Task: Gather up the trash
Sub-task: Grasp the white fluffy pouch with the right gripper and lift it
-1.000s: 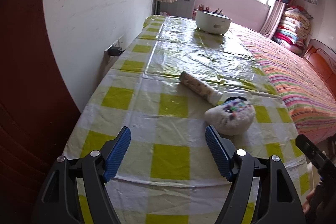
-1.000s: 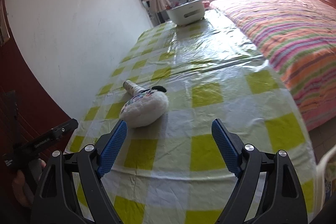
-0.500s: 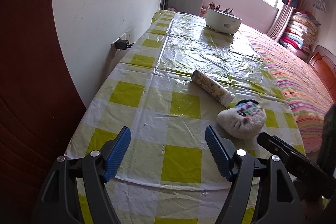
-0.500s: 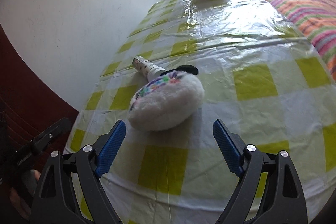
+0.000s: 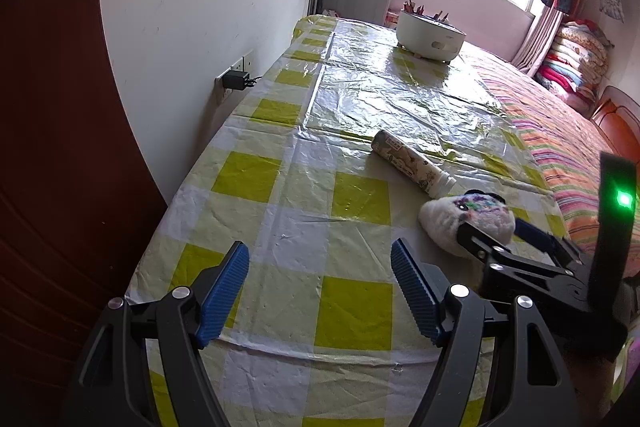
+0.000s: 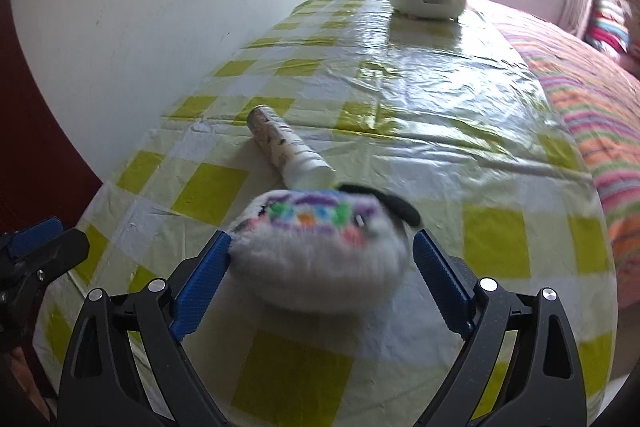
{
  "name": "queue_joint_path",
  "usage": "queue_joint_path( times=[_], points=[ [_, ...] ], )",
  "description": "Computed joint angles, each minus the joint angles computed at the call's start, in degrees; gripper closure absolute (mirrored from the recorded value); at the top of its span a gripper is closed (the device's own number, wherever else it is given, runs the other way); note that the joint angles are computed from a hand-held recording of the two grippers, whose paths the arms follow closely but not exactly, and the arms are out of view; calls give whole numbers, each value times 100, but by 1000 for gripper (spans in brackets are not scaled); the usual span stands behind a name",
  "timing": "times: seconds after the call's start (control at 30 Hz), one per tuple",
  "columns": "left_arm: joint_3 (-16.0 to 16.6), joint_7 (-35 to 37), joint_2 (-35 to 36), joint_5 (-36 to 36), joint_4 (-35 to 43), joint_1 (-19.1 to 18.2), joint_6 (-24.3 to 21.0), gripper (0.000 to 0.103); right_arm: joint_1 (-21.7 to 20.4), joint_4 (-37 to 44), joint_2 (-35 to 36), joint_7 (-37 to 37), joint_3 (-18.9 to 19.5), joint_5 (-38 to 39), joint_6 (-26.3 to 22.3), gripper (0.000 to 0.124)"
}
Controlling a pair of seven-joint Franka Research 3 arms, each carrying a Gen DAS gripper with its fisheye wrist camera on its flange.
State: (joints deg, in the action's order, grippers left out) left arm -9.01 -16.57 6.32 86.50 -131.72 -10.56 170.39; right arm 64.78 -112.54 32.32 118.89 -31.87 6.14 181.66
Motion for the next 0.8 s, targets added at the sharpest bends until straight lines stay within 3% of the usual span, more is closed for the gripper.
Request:
queue_joint_path(
  times=[0.17, 0.23, 0.3, 0.4, 0.47, 0.6, 0.8],
  points=[
    [-3, 320, 90, -295, 40, -36, -41, 32, -141, 147, 23, 88, 124, -61, -112, 35],
    [11, 358, 123, -347, 65, -58, -31, 32, -184, 195, 22, 147, 145, -101, -211, 43],
    [23, 414, 170, -414, 102, -86, -67, 32, -433, 131, -42, 224, 413, -65, -52, 52],
    [52, 377, 230, -449, 156, -141, -210, 32, -434, -11, -120, 259, 435, 53, 129, 57],
    [79, 160, 252, -347, 193, -166, -277, 32, -478, -182, -248, 193, 508, 213, 364, 57],
    [78, -339, 319, -138, 304, -208, -429, 32, -928, -823, -749, 64, 1019, 626, 1169, 57],
    [-17, -42, 677, -511, 690, -434, -761, 32, -1711, -1692, -1380, 76, 1714, 914, 2264, 57]
  ],
)
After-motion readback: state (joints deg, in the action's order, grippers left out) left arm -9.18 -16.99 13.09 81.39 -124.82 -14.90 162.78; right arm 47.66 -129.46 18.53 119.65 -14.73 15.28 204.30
